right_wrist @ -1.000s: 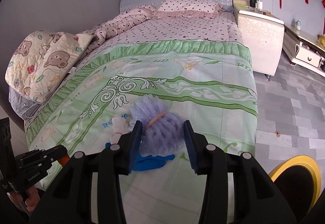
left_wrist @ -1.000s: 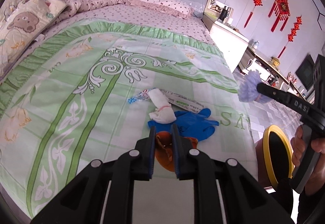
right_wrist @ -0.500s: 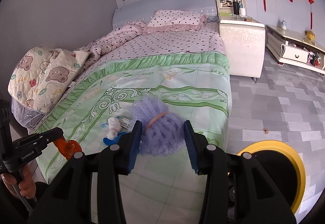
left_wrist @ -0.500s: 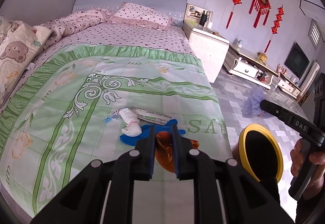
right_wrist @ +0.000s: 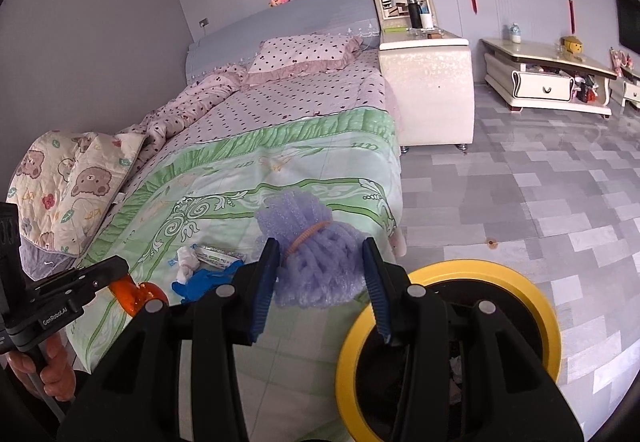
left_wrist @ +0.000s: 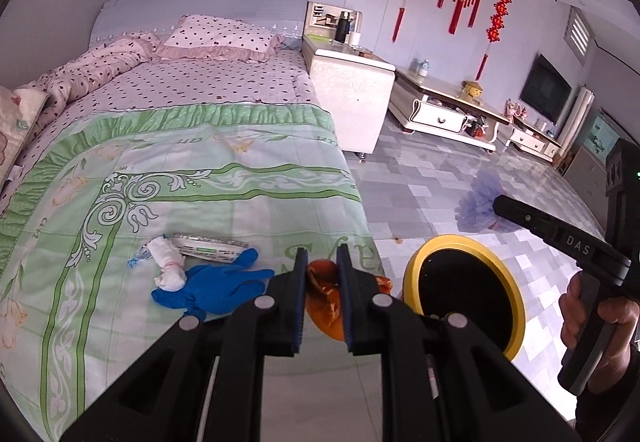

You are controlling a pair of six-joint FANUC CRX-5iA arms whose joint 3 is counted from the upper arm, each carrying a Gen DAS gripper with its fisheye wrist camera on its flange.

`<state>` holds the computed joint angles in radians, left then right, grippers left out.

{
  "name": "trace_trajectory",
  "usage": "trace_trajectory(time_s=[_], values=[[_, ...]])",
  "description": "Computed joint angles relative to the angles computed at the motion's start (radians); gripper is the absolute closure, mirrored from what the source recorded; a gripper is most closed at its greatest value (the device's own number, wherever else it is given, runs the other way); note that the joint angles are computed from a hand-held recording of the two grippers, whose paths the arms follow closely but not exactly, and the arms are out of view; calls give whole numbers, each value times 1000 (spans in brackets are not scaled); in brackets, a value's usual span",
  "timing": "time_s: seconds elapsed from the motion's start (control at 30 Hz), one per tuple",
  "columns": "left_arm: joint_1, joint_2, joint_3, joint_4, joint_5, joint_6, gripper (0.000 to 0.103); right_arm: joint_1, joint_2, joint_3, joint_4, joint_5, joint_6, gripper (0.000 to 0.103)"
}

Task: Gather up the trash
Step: 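Carry the lavender puff and orange item over the bin with both tools, then open both tools to drop the orange item and puff into the bin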

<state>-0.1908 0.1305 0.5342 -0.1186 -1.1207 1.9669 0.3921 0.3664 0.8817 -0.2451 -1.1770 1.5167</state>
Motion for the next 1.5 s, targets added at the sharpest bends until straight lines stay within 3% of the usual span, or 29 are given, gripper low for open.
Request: trace_trajectory(time_s=[0.8,1.17,1.5], values=[[-109,298,348,73,-74,-58,89,-142,-63,-90,25,36,-41,62],[-139,432,501,97,-156,-65,89,-172,-53,-111,25,34,-70,61],[-150,489,534,147,-178,-81,88,-192,-55,-148,22,36,-93,58]])
